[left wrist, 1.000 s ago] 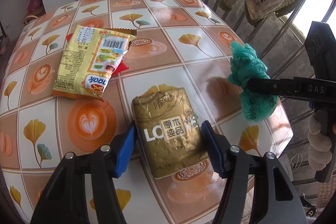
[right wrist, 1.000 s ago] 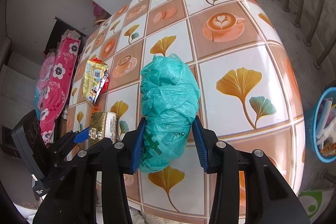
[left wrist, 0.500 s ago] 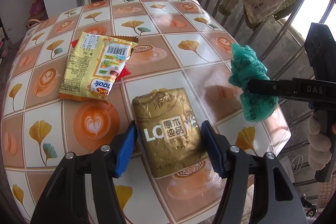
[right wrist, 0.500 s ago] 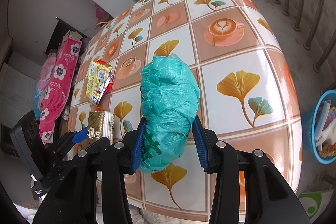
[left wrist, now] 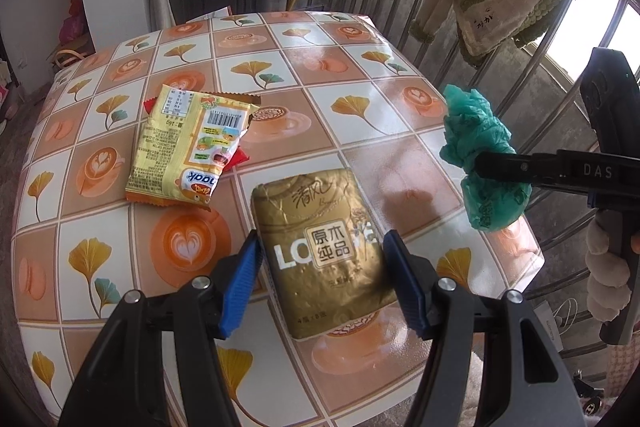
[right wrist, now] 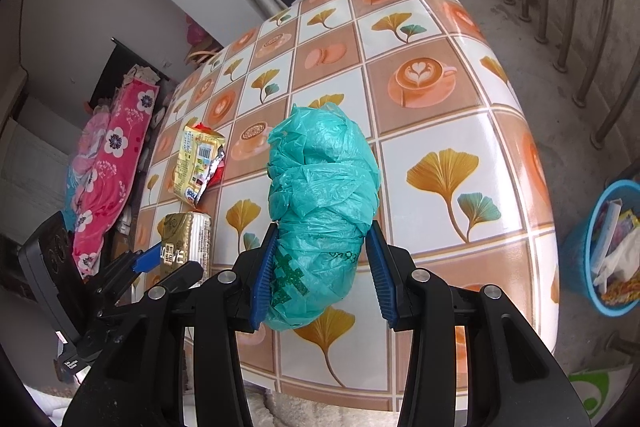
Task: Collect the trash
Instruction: 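Lift the teal bag and gold packet and hold them above the table, then carry the teal bag and gold packet with both tools over the wastebasket, then open both tools to drop the bag and packet into the wastebasket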
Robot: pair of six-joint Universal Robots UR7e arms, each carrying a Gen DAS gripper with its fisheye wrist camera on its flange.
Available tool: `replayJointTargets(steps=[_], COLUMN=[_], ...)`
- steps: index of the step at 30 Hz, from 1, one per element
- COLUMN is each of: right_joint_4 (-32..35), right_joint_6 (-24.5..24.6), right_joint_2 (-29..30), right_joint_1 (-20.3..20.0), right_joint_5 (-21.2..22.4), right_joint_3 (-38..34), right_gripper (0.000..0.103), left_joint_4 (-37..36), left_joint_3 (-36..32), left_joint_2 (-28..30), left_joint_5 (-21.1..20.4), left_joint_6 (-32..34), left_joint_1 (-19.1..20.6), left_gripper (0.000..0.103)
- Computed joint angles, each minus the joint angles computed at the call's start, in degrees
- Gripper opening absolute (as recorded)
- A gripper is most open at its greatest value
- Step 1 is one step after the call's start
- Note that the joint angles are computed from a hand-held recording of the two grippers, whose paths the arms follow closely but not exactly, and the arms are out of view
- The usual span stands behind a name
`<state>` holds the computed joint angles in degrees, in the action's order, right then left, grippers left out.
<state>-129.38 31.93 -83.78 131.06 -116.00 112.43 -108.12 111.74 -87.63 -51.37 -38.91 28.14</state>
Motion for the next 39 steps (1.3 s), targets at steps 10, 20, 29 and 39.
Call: replayJointTargets(steps=[10,20,29,39], right_joint_4=[5.0,20.8,27.6,19.5], right_joint_6=[2.4,18.4,24.5,12.1], right_joint_2=[-7.7,-23.2,-36.7,-50.4], right_joint_1=[3.1,1.9,-7.9,-30.2], right_joint_5=[-11.3,-23.2,-25.1,-22.2], right_joint_3=[-2.1,1.2,6.4,15.8], right_gripper=[0.04,0.04,0.041,0.062], left_joint_4=[-10.0,-13.0,-6.5,-6.6], left_joint_3=[-7.4,-24.8,-41.0,-49.3], left_joint_2=[7.1,27.2,48.3,62.0], left_joint_5=[-2.9,-21.1,-34.6,-39.5], left_joint_6=[13.1,25.8,28.5,25.6], left_joint_1=[0.0,3.1,1.9,1.8], left_gripper=[0.06,0.06,0.06,0.082])
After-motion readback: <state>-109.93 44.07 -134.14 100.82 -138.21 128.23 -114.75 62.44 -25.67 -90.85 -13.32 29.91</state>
